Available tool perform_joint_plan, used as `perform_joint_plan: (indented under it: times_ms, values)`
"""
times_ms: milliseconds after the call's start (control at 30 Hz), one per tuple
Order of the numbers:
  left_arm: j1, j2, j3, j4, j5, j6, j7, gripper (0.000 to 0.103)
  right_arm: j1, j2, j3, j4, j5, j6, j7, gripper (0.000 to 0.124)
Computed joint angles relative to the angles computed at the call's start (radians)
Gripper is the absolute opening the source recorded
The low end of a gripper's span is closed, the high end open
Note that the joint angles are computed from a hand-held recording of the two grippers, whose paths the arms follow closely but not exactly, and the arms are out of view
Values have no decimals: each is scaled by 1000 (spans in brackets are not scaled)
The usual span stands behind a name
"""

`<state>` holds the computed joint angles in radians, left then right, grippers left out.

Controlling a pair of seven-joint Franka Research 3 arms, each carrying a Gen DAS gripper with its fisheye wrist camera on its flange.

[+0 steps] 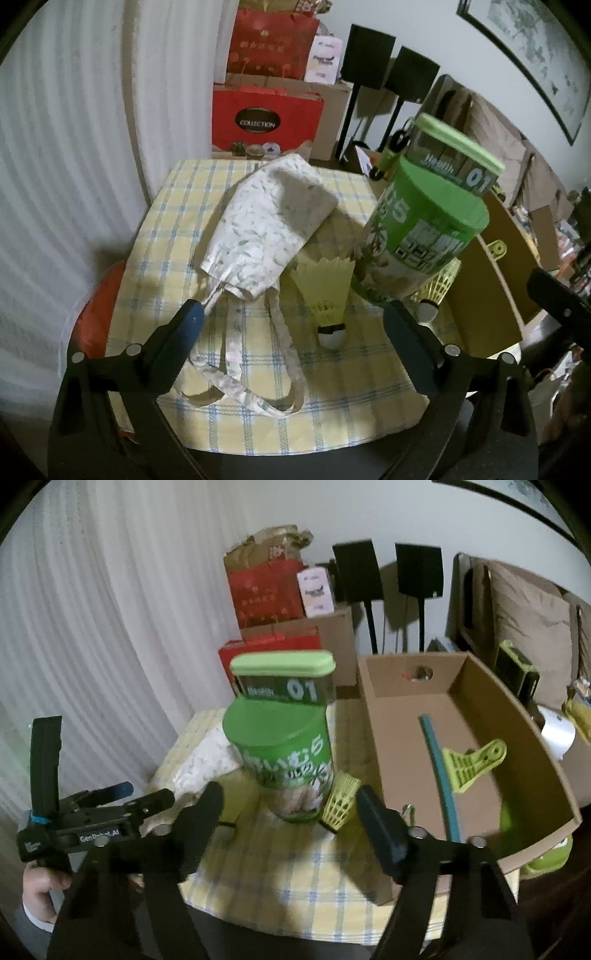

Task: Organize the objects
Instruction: 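Lower the right gripper onto a yellow shuttlecock beside the tin and grasp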

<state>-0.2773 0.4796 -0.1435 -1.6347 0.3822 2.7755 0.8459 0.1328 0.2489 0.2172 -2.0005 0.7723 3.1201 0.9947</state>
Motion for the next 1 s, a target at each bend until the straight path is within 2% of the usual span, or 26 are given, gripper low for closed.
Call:
perform_joint_plan:
  times_ms: [133,267,500,533,567,600,633,700,833,1000]
  values:
    - [-5,20,0,12,-3,-9,-2,88,41,28,-48,6,-63,-2,71,57]
    - [-15,49,6,36,0,-24,-11,81,80,57,-98,13,-154,-17,173,56]
    - [-31,97,8,87,4,-43,0,79,184,115,-233,48,-374,-74,399,56]
    - [-34,103,10,95,6,-46,-2,79,232,120,-288,44,-439,-66,459,55]
    - [-38,112,13,106,8,-51,-4,79,250,125,-309,45,-475,-61,485,55]
    - [-41,117,15,113,9,-57,-7,73,270,129,-333,47,-507,-64,516,56]
    - [-39,124,12,122,5,-65,-3,60,285,132,-350,49,-535,-67,543,54]
    - [-35,141,4,143,-10,-86,4,54,250,134,-311,54,-547,-73,543,46]
    - [-33,151,1,146,-22,-79,7,54,280,157,-340,70,-623,-92,610,43]
    - [-37,159,2,150,-24,-75,12,55,371,207,-449,115,-739,-143,798,43]
